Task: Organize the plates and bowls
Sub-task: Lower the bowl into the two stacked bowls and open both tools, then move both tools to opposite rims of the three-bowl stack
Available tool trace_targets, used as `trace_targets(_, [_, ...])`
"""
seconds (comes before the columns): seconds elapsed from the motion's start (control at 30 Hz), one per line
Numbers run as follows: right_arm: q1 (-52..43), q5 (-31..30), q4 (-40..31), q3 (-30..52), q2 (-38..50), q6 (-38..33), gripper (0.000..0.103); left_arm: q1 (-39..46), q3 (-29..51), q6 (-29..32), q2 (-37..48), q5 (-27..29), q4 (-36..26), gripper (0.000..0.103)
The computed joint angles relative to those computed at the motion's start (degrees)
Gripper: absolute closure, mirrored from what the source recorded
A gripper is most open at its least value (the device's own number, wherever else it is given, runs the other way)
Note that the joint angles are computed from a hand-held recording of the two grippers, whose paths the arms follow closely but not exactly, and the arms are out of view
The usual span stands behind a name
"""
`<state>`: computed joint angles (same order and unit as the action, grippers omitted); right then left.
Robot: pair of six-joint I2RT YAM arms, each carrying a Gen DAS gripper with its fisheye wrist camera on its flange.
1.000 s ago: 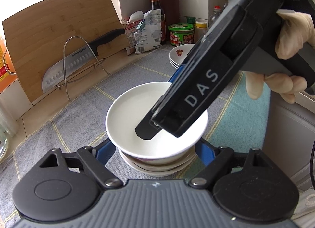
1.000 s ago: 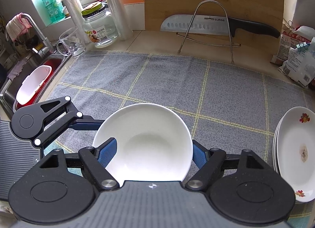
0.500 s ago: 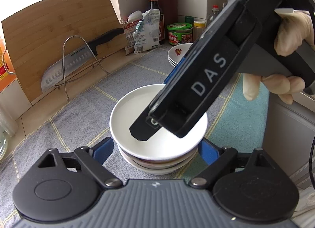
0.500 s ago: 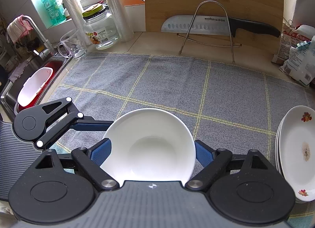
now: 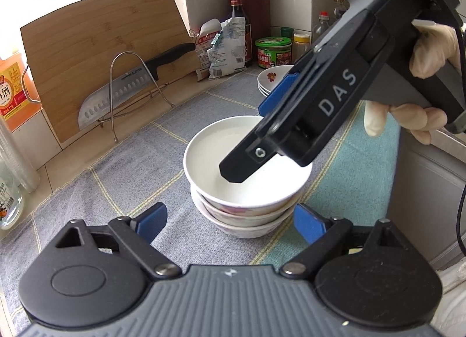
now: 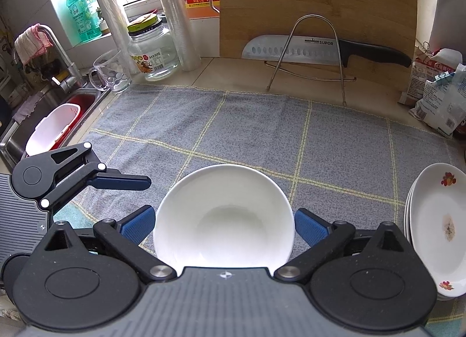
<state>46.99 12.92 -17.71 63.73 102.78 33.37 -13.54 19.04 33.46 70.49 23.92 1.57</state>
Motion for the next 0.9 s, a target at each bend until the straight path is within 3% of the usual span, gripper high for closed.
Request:
trace_targets(0.37, [1.8, 2.1, 8.2, -12.0, -9.3, -4.6, 0.0, -2.6, -4.8, -7.6, -5.3, -6.7, -0.6, 0.009])
trace_targets(0.57, [1.7, -0.1, 13.2, -20.9, -15.6, -9.5, 0.0, -10.0, -8.0, -18.0, -5.9, -17.4, 2.2, 0.009])
trace_targets(0.9, [1.0, -1.6, 19.2, -31.0, -17.9, -12.0, 0.0, -24.5, -9.8, -35.6, -8.1, -31.3, 2.1, 0.009])
